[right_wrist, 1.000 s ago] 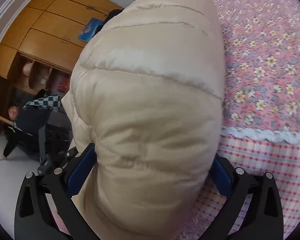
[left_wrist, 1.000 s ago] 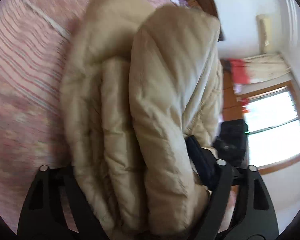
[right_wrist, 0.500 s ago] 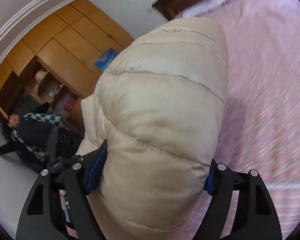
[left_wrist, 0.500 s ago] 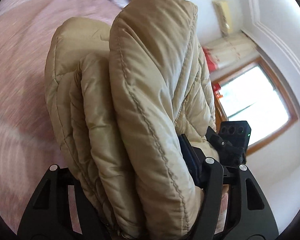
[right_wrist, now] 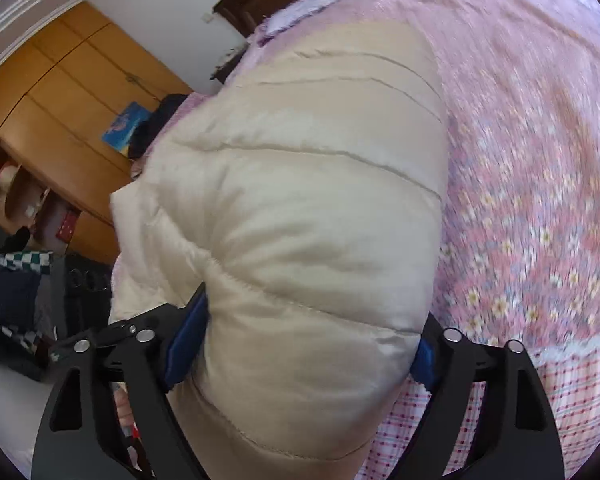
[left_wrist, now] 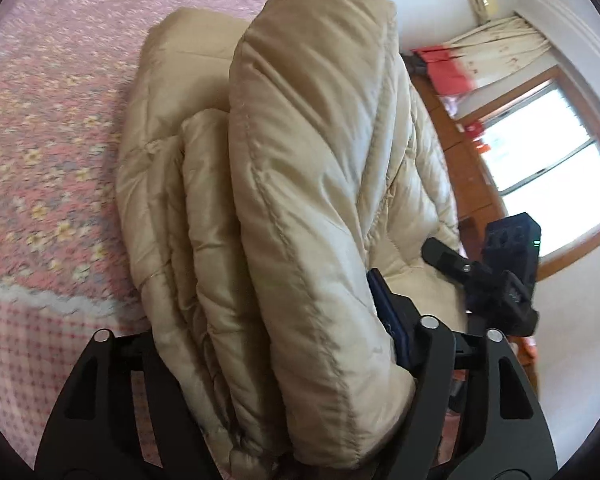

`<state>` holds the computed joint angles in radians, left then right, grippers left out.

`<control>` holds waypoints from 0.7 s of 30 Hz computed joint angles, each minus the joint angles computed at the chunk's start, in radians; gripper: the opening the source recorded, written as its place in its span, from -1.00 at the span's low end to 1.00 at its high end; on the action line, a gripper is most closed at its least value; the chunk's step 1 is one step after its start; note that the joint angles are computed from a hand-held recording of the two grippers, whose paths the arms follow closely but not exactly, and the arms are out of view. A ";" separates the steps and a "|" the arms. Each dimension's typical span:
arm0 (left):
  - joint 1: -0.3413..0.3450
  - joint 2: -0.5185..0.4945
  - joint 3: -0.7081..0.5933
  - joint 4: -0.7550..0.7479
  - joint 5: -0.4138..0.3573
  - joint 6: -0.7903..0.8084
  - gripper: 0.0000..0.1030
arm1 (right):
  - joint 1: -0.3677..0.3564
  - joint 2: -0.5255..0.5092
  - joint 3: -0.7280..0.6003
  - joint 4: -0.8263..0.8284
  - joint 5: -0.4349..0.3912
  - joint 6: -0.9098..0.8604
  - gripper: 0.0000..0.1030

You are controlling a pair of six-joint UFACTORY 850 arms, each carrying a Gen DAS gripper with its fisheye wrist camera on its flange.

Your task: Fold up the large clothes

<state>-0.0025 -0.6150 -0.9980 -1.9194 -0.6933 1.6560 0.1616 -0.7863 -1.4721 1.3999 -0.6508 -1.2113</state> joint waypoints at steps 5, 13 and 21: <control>-0.043 0.109 0.070 -0.165 0.157 0.161 0.42 | 0.021 0.090 0.096 0.024 0.112 -0.054 0.61; -0.054 0.204 0.120 -0.353 0.344 0.304 0.55 | 0.060 0.184 0.235 0.372 0.269 -0.433 0.29; -0.011 0.221 0.178 -0.461 0.390 0.447 0.60 | 0.097 0.096 0.150 0.300 0.318 -0.371 0.42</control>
<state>-0.0134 -0.3944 -0.8203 -2.3807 -0.3032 2.1028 0.2587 -0.6908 -1.3225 1.7001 -0.3332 -1.5819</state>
